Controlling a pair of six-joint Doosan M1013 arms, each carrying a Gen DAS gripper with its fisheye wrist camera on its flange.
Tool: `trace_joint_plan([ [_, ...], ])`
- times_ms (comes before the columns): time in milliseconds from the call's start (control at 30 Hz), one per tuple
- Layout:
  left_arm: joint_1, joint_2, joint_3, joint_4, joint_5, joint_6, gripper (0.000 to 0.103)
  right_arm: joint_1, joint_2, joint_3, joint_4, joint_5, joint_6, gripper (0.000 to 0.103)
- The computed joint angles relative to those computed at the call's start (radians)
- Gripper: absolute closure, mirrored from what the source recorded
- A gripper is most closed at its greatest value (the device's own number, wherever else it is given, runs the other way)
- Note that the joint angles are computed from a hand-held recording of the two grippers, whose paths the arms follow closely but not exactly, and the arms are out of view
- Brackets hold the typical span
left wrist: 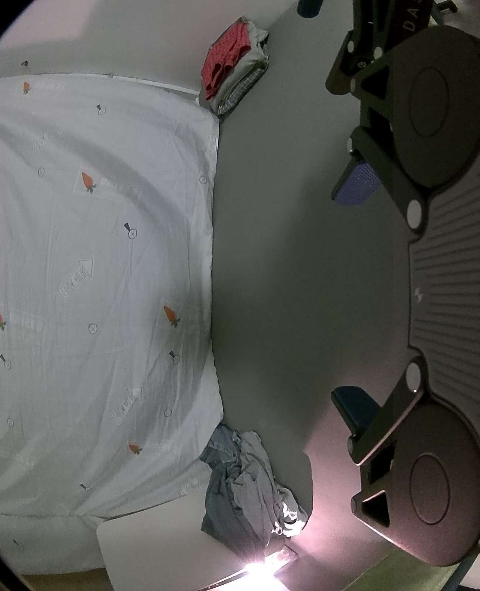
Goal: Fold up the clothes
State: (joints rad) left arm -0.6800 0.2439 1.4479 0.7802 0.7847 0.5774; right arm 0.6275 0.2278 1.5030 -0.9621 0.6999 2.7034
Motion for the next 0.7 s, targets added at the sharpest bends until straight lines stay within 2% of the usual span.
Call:
trace_joint_plan([
  [167,0.003,-0.002,0.011,-0.008,-0.003,0.001,0.000,0.001,0.001,-0.003,0.004,0.001,-0.002,0.001],
  [400,-0.002,0.009,-0.024,-0.028,0.024,0.023,0.000,0.002,-0.001,-0.002,-0.005,-0.002,0.005,0.001],
  [700,0.002,0.003,0.002,-0.006,0.003,0.005,0.000,-0.009,0.002,-0.002,0.006,-0.019,-0.014,0.001],
])
